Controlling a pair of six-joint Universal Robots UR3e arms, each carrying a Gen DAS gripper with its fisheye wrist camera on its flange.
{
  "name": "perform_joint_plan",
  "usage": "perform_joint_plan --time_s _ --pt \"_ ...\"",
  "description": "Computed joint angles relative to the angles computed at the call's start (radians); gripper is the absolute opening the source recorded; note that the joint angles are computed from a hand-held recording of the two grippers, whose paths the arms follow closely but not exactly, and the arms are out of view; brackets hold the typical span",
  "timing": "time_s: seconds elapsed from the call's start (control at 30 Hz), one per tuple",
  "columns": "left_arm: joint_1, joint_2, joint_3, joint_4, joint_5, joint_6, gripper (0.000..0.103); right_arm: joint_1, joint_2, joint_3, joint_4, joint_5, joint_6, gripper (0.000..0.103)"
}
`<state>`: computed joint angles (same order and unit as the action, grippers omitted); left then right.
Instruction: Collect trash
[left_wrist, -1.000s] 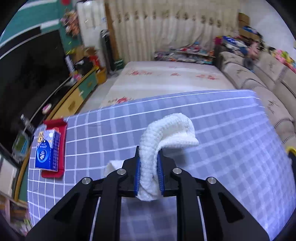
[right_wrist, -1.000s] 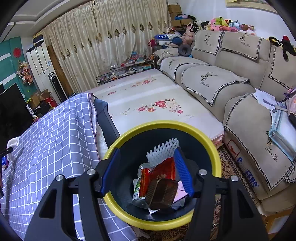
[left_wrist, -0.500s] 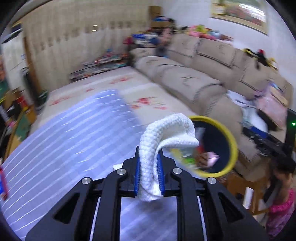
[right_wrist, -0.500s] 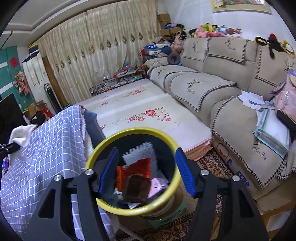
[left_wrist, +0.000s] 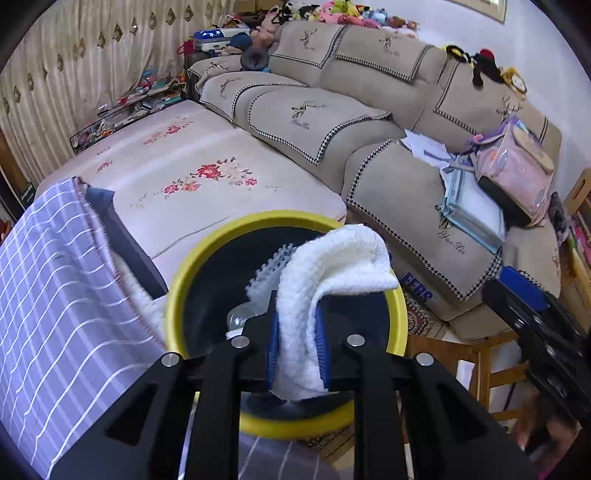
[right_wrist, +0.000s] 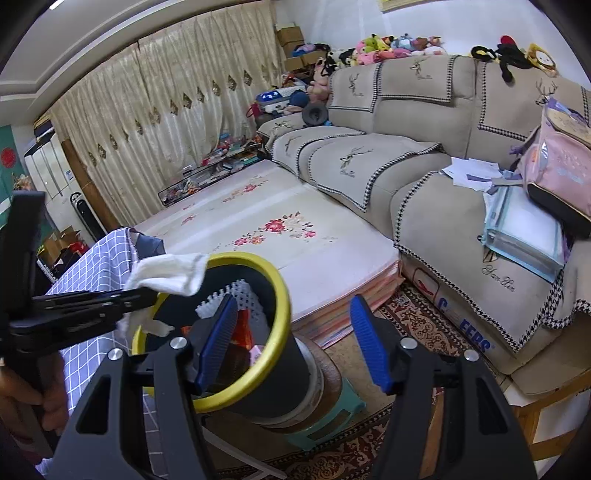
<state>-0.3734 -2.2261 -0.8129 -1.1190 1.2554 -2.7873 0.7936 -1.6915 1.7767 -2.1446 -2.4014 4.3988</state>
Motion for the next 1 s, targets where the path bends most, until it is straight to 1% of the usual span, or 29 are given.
perform_joint_plan --time_s 0.03,0.07,0.1,0.13,0.17,0.2,0.23,0.27,0.33,0.4,0.43,0.47,0.53,0.57,0.6,0.63,0.67,0.7,0.73,0.8,0.83,0.87,0.9,0.97,1.0 --pt "-0.028 -0.049 0.062 -0.004 0.033 -0.031 0.02 -0.005 -0.012 0.013 -0.006 0.004 -0.001 0.061" --pt "-0.023 -0.09 0.107 -0.005 0.023 -0.025 0.022 -0.008 -0.02 0.022 -0.009 0.006 -0.001 0.061" --pt "-0.034 -0.14 0.187 -0.041 0.036 -0.038 0.023 -0.01 -0.029 0.033 -0.012 0.007 0.0 0.061" --pt "-0.044 -0.189 0.26 -0.069 0.052 -0.055 0.028 -0.012 -0.035 0.04 -0.012 0.009 0.001 0.061" --pt "-0.048 -0.218 0.301 -0.088 0.068 -0.065 0.042 -0.012 -0.04 0.046 -0.013 0.013 0.001 0.061" --pt "-0.052 -0.269 0.384 -0.125 0.085 -0.075 0.052 -0.015 -0.044 0.052 -0.016 0.018 -0.002 0.061" --pt "-0.059 -0.298 0.428 -0.148 0.105 -0.079 0.074 -0.015 -0.044 0.052 -0.017 0.02 -0.002 0.061" --pt "-0.067 -0.31 0.438 -0.148 0.139 -0.088 0.083 -0.017 -0.046 0.057 -0.021 0.024 -0.005 0.061" --pt "-0.061 -0.312 0.43 -0.159 0.16 -0.082 0.083 -0.022 -0.05 0.063 -0.033 0.033 -0.014 0.062" --pt "-0.039 -0.278 0.368 -0.167 0.147 -0.076 0.083 -0.018 -0.049 0.067 -0.039 0.033 -0.012 0.062" --pt "-0.022 -0.232 0.296 -0.152 0.144 -0.071 0.083 -0.013 -0.047 0.065 -0.039 0.032 -0.01 0.062" --pt "-0.007 -0.176 0.192 -0.094 0.131 -0.081 0.083 -0.008 -0.04 0.06 -0.038 0.03 -0.006 0.062" --pt "0.048 -0.036 -0.017 -0.019 0.094 -0.069 0.083 0.003 -0.029 0.047 -0.036 0.028 -0.002 0.062" --pt "0.089 0.042 -0.122 0.013 0.061 -0.062 0.083 0.009 -0.019 0.034 -0.031 0.029 -0.001 0.062" --pt "0.108 0.099 -0.198 0.05 0.062 -0.075 0.083 0.016 -0.007 0.017 -0.023 0.03 -0.002 0.062" --pt "0.155 0.183 -0.302 0.078 0.022 -0.054 0.084 0.026 0.008 -0.001 -0.022 0.028 -0.004 0.063" --pt "0.19 0.255 -0.4 0.123 -0.002 -0.056 0.087 0.04 0.029 -0.026 -0.028 0.024 -0.013 0.063" --pt "0.259 0.355 -0.502 0.128 -0.057 -0.023 0.089 0.053 0.053 -0.058 -0.024 0.02 -0.017 0.064" --pt "0.301 0.429 -0.591 0.165 -0.082 -0.005 0.093 0.071 0.085 -0.099 -0.018 0.014 -0.031 0.066" --pt "0.425 0.621 -0.778 0.194 -0.143 0.047 0.096 0.103 0.156 -0.197 0.012 0.0 -0.065 0.071" --pt "0.489 0.702 -0.837 0.17 -0.173 0.075 0.098 0.118 0.197 -0.256 0.024 -0.005 -0.093 0.072" --pt "0.566 0.804 -0.919 0.163 -0.199 0.11 0.098 0.127 0.222 -0.292 0.027 -0.005 -0.113 0.074" --pt "0.628 0.88 -0.965 0.138 -0.215 0.145 0.098 0.139 0.265 -0.356 0.029 0.0 -0.152 0.076" --pt "0.808 1.056 -1.059 0.039 -0.284 0.247 0.098 0.162 0.346 -0.48 0.027 0.011 -0.23 0.084" --pt "0.912 1.156 -1.102 -0.014 -0.301 0.289 0.098 0.175 0.393 -0.554 0.036 0.01 -0.263 0.086"
